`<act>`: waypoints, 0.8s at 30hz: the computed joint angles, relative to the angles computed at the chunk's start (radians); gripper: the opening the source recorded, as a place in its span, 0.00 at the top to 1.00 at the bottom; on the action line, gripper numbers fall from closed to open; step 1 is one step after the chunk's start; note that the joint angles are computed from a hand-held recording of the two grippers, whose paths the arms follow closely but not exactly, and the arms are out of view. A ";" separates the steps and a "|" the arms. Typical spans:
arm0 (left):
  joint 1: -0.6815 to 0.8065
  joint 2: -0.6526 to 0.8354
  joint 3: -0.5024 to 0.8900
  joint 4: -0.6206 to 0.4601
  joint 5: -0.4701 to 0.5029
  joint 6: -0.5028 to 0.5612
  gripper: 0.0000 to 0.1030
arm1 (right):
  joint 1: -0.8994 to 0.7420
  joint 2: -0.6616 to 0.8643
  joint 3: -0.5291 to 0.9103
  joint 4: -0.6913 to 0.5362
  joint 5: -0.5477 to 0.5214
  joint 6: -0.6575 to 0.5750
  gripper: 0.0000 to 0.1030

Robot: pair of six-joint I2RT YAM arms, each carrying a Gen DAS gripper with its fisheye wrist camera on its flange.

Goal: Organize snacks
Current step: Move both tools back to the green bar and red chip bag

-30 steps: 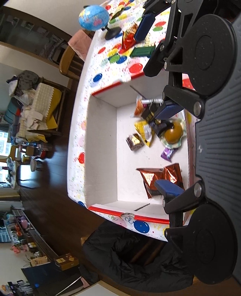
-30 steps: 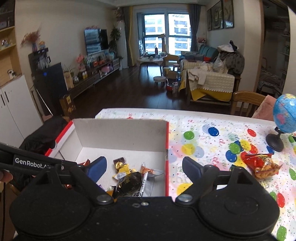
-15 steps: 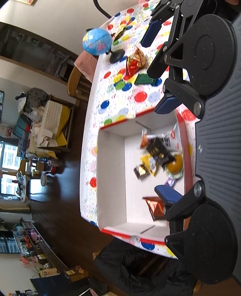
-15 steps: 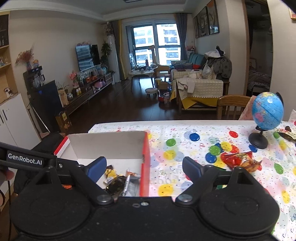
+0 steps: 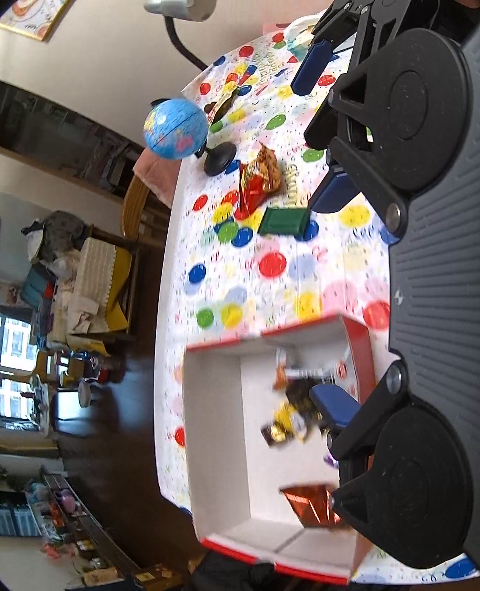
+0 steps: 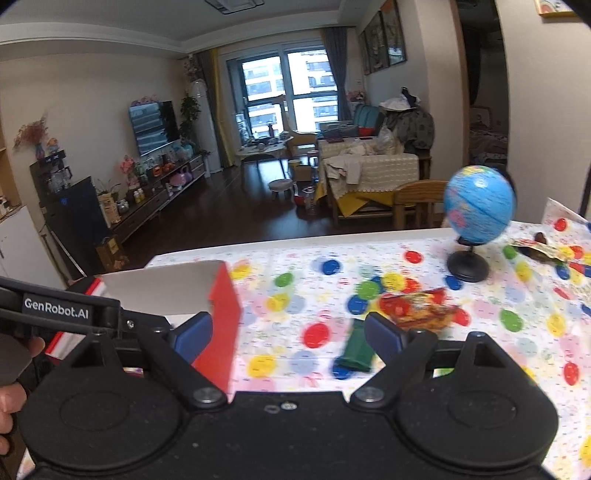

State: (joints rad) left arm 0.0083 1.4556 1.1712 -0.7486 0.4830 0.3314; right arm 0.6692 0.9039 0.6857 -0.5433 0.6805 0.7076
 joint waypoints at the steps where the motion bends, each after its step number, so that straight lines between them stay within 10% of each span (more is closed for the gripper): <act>1: -0.028 -0.008 -0.013 0.014 -0.007 -0.021 0.01 | -0.018 -0.035 -0.018 -0.015 -0.009 -0.006 0.14; 15: -0.442 0.062 -0.089 0.241 -0.232 -0.340 0.00 | -0.755 -0.348 -0.201 -0.009 -0.492 -0.412 0.06; 24: -0.565 0.237 0.026 0.266 -0.358 -0.428 0.00 | -1.061 -0.175 -0.220 0.179 -0.739 -0.597 0.06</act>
